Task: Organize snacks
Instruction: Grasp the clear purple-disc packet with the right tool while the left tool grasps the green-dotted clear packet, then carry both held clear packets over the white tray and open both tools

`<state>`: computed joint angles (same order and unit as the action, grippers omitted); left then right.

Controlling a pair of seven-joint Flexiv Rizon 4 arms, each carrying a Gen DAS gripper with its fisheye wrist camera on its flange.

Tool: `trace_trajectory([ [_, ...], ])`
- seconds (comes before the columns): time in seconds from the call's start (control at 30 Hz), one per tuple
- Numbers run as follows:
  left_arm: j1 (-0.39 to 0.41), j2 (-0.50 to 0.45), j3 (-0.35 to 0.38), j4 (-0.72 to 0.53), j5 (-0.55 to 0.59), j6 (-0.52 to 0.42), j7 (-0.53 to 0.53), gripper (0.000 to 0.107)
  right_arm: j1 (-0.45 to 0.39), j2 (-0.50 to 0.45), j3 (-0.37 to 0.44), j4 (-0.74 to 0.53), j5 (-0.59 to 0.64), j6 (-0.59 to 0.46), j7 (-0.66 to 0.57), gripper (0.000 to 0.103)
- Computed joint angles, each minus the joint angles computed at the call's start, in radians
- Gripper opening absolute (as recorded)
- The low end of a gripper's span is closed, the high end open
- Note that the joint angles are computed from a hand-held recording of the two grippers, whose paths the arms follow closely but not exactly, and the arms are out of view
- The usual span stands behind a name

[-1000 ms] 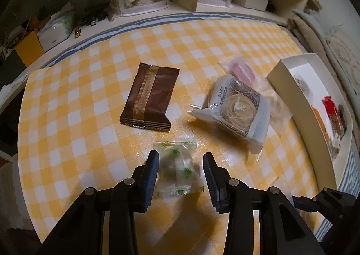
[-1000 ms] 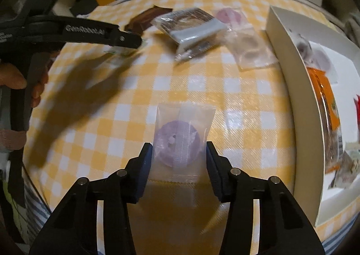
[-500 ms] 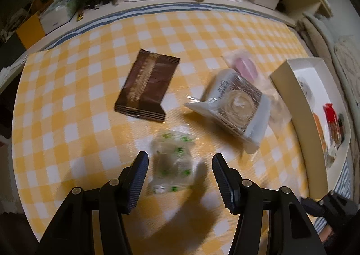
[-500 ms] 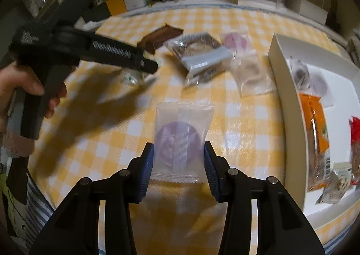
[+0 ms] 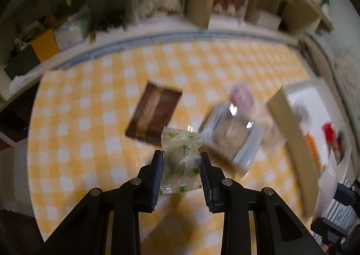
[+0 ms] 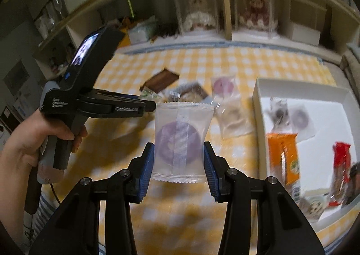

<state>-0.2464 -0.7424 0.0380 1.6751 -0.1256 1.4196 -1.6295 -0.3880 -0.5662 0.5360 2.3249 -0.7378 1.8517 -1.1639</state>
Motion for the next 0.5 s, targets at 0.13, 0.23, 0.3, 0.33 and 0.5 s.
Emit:
trace_trajectory([
  [0.13, -0.006, 0.039, -0.011, 0.042, -0.008, 0.088, -0.024, 0.032, -0.041, 0.008, 0.006, -0.013, -0.033, 0.03, -0.01, 0.043],
  [0.23, -0.011, 0.068, -0.026, 0.076, -0.019, 0.152, -0.038, 0.032, -0.106, 0.009, 0.022, -0.028, -0.098, 0.045, 0.013, 0.043],
  [0.3, 0.009, 0.089, -0.063, 0.104, -0.03, 0.191, -0.031, 0.032, -0.191, -0.011, 0.065, -0.049, -0.184, 0.035, 0.042, 0.043],
  [0.33, 0.024, 0.101, -0.095, 0.12, -0.037, 0.216, -0.026, 0.032, -0.233, -0.023, 0.09, -0.063, -0.225, 0.023, 0.056, 0.043],
  [0.5, 0.006, 0.147, -0.123, 0.167, -0.057, 0.301, -0.027, 0.032, -0.417, -0.068, 0.219, -0.102, -0.318, -0.043, 0.057, 0.044],
])
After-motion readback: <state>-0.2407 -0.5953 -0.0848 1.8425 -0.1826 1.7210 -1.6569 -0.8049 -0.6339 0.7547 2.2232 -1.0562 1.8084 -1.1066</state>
